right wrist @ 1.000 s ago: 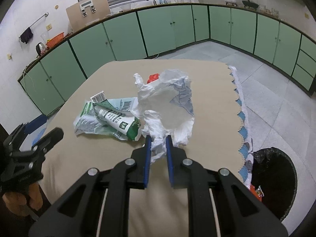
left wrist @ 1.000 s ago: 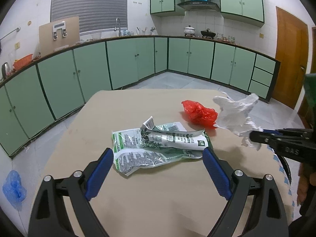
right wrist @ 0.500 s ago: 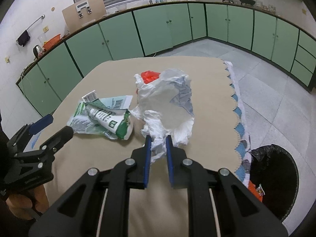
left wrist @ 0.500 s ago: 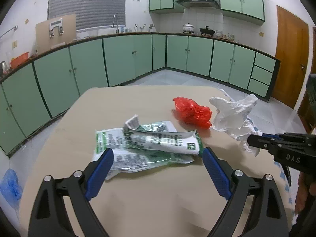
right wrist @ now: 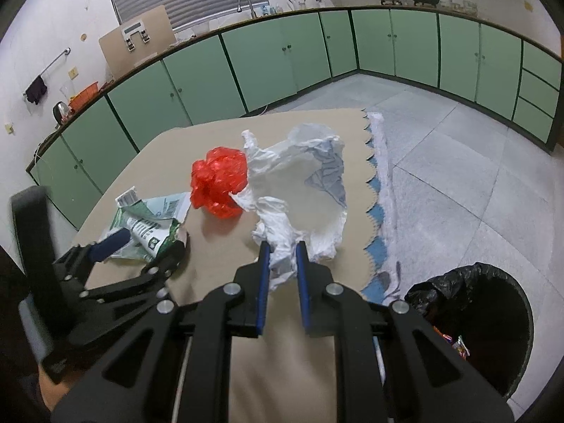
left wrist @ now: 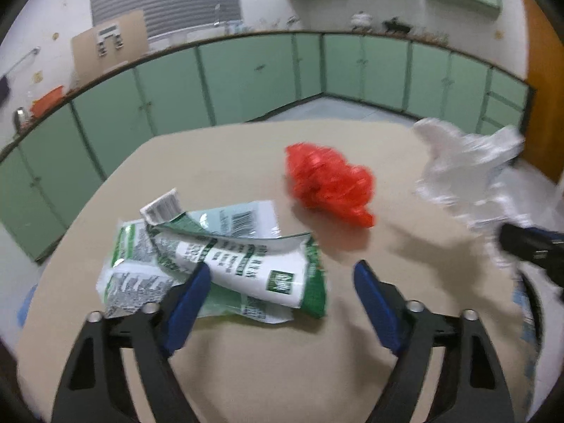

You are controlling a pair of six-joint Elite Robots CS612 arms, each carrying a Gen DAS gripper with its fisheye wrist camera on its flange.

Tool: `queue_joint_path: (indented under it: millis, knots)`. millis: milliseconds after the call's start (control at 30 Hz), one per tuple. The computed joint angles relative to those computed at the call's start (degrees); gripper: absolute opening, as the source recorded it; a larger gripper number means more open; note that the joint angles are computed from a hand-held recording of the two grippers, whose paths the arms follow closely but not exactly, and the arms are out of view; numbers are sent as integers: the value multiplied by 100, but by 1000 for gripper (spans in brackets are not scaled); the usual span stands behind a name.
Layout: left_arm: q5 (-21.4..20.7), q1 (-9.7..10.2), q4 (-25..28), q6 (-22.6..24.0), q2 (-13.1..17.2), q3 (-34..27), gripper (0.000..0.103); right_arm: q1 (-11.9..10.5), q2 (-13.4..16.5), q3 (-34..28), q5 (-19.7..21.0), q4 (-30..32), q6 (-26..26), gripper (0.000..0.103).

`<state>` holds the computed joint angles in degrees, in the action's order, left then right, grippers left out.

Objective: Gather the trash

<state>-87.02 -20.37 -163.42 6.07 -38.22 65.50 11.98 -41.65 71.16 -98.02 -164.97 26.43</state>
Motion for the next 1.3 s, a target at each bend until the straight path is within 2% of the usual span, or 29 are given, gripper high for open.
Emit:
queue_joint_path:
  millis: [100,233,433,533,667,733,767,867,900,967,1000,1033,1067,1100,1167,1300]
  knots:
    - [222,53,94,-322,22,-39,66,-22,-25,58,19,-77,-9,13]
    - [283,219,65,-418,1,19,66,-26,-50,108,22,-121,5,13]
    - [69,510,-133,-350,-121,269,66,35,-30,20,-2,-39,-16,13]
    - [-412,635,-275,-437,-187,378,66,65,-15,-32,-20,0,-38,14]
    - [-390,543,-595,-198,-202,428,68,99,5,-99,0,100,-63,14]
    - [-248,477,-661,-204,-170,369,73,113,11,-128,-13,134,-101,14]
    - [-55,423,-584,-193,-128,286,74,115,9,-133,-9,145,-106,14]
    - [67,366,-302,-214,-14,60,73,112,-2,-117,-3,138,-81,14]
    - [76,366,-213,-239,4,20,70,111,-7,-109,-8,136,-81,14]
    - [-85,399,20,-359,33,-66,46,108,-25,-75,-25,117,-65,14]
    - [-132,407,15,-375,28,-54,44,105,-37,-55,-36,121,-63,14]
    - [-177,417,-70,-374,13,-14,35,107,-45,-39,-51,115,-59,14]
    - [-239,428,-157,-372,-5,28,20,106,-56,-18,-55,116,-49,14]
    - [-352,444,-223,-364,-37,74,15,104,-67,4,-56,116,-37,14]
    - [-529,477,-299,-421,-90,135,0,113,-70,-12,-52,155,-18,14]
    - [-772,533,-284,-444,-132,188,0,135,-86,-15,-63,152,-43,14]
